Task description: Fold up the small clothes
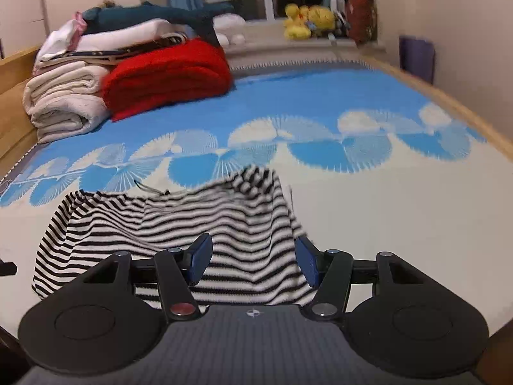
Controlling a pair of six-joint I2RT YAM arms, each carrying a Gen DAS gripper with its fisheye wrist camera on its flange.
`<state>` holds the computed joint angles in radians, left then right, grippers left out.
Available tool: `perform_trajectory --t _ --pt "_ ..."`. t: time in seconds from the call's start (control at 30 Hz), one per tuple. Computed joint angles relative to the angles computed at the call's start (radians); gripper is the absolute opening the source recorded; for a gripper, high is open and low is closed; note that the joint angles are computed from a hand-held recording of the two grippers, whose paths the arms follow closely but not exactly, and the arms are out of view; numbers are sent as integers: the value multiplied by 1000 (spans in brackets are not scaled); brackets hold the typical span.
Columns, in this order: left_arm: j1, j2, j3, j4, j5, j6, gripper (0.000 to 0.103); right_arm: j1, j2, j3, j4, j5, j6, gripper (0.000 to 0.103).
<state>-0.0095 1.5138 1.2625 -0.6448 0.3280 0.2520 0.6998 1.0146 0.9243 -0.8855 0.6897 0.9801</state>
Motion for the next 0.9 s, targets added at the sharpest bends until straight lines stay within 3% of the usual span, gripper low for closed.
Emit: perform_trajectory --t 0.17,0.77,0.9 --pt "26 14 4 13 -14 -4 65 16 54 28 -17 44 32 59" --pt "25 53 24 7 -19 -24 62 -23 68 16 -25 27 43 59" --pt "74 119 95 -45 49 -81 7 -24 67 18 -28 33 42 55"
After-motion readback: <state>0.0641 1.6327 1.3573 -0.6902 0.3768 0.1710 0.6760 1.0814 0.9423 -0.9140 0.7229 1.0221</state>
